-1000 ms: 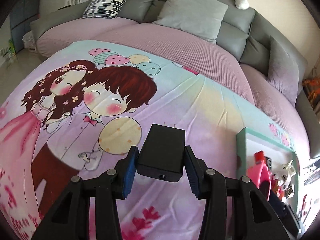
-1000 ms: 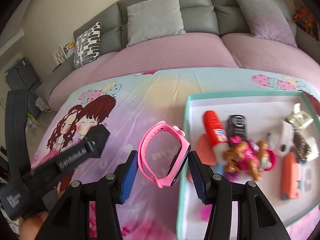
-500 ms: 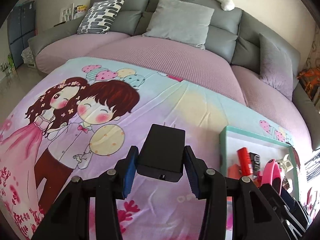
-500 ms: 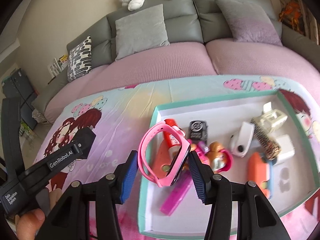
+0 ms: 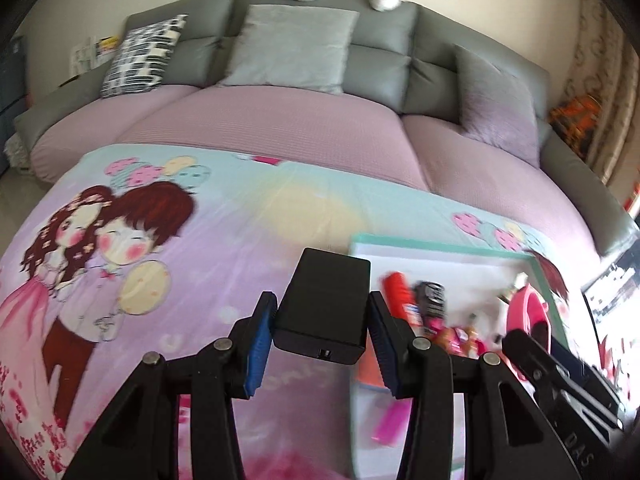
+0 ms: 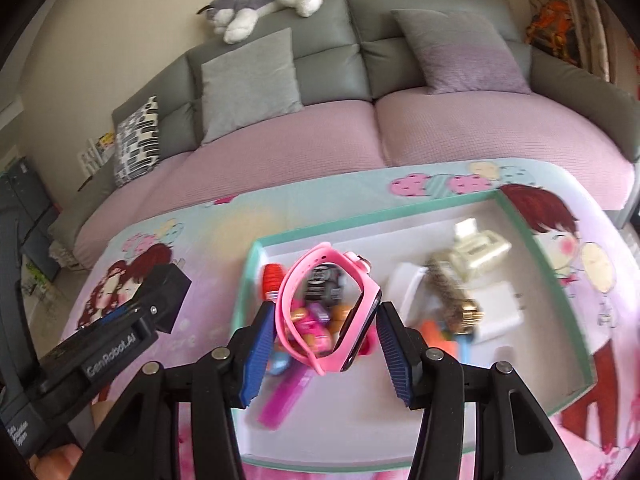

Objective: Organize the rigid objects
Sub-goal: 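Carry the adapter and pink watch into the tray and open both grippers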

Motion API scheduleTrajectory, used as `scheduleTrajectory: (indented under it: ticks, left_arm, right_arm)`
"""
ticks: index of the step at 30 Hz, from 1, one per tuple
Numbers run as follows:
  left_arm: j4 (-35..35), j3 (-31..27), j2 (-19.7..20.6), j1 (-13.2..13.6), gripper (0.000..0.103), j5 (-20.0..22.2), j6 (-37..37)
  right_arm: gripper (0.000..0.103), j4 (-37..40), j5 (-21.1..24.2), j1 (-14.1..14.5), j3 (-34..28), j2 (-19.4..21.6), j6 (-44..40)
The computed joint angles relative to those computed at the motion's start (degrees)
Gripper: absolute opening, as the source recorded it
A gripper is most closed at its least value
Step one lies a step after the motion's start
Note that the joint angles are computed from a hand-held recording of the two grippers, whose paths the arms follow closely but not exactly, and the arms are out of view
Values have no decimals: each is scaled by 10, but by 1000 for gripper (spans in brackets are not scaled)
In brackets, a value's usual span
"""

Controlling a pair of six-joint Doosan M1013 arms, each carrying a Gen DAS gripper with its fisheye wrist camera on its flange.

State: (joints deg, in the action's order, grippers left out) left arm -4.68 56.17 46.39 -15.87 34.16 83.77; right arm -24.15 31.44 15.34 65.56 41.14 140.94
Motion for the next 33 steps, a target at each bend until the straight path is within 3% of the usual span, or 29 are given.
scheduleTrajectory:
  ticks: [4, 16, 26, 33]
  left_arm:
    - [-61, -2, 1, -6, 47, 10, 71]
    - [-108, 3, -5, -19, 47, 41, 152]
    - [-139, 8, -3, -27, 44, 86, 210]
    - [-104, -7, 9, -29, 43, 105, 176]
  right_arm:
    - [54, -10, 25, -10, 13, -9, 38]
    - [54, -57, 64, -20, 37, -26, 104]
    - [55, -12, 55, -22, 30, -20, 47]
    - [55, 21, 73, -21, 15, -8, 7]
